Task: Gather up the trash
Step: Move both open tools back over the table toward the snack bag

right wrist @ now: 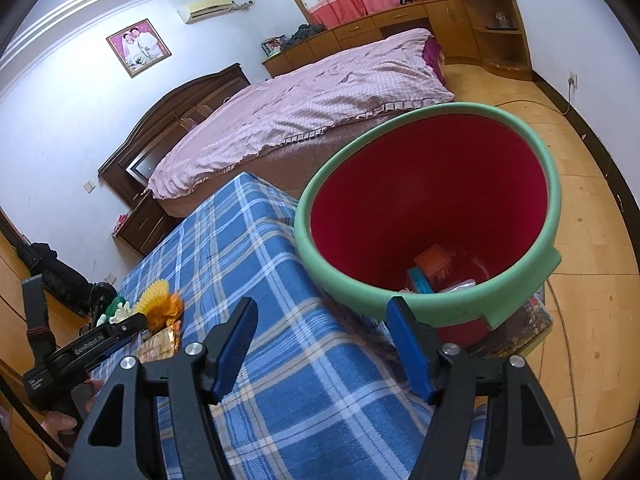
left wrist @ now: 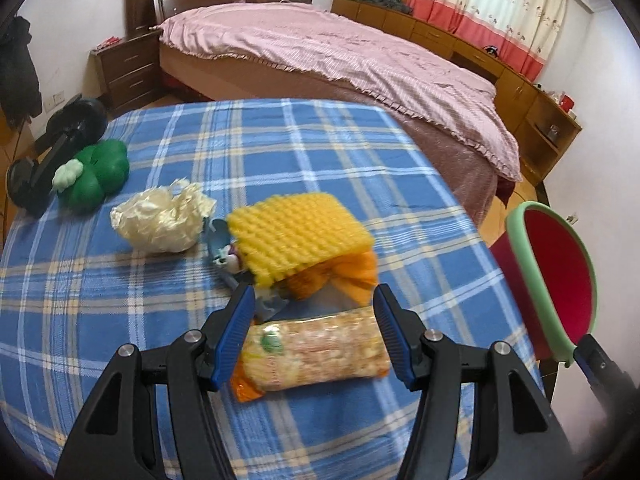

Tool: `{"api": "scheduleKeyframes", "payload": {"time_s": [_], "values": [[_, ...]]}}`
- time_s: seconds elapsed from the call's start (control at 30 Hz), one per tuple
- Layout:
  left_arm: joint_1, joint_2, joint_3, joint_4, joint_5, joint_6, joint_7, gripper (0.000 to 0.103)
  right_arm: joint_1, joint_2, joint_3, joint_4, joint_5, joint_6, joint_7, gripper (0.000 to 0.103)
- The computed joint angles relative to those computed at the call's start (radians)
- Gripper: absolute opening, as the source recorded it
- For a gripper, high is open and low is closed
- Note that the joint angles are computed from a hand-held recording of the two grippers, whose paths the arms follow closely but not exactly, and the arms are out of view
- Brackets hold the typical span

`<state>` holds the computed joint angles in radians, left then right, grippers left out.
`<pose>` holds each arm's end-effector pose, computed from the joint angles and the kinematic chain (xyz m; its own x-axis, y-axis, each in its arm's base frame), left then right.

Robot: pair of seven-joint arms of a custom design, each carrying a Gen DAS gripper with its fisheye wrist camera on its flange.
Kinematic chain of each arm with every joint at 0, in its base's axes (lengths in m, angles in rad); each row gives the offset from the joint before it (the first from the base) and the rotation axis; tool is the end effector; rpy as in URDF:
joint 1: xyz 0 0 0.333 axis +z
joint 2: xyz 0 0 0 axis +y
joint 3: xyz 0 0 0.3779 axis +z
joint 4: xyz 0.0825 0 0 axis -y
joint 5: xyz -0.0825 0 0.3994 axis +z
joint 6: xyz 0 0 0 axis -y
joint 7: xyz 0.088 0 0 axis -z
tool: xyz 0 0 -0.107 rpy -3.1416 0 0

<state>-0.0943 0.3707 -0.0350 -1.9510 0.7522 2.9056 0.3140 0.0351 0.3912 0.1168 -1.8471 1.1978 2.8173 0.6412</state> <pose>0.6727 -0.1268 0.3911 0.3672 -0.9087 0.1986 -0.7034 -0.4110 -0.5800 0.6976 0.0510 0.4020 0.1572 -0.8944 -0.4188 -0.7681 0.1558 -0.6210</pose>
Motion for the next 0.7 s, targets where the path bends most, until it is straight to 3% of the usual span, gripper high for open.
{"api": "scheduleKeyframes", "payload": {"time_s": [0.23,0.7], "values": [[0.03,0.013,-0.025,-0.008,-0.069,-0.041,0.041,0.061,0.01,-0.002,0.0,-0.011,-0.019,-0.006,0.005,0.07],[0.043,-0.057,-0.034,-0.117,-0.079,0.011,0.062,0.061,0.034,-0.005,0.008,-0.023,-0.048,-0.044,-0.01,0.07]]}}
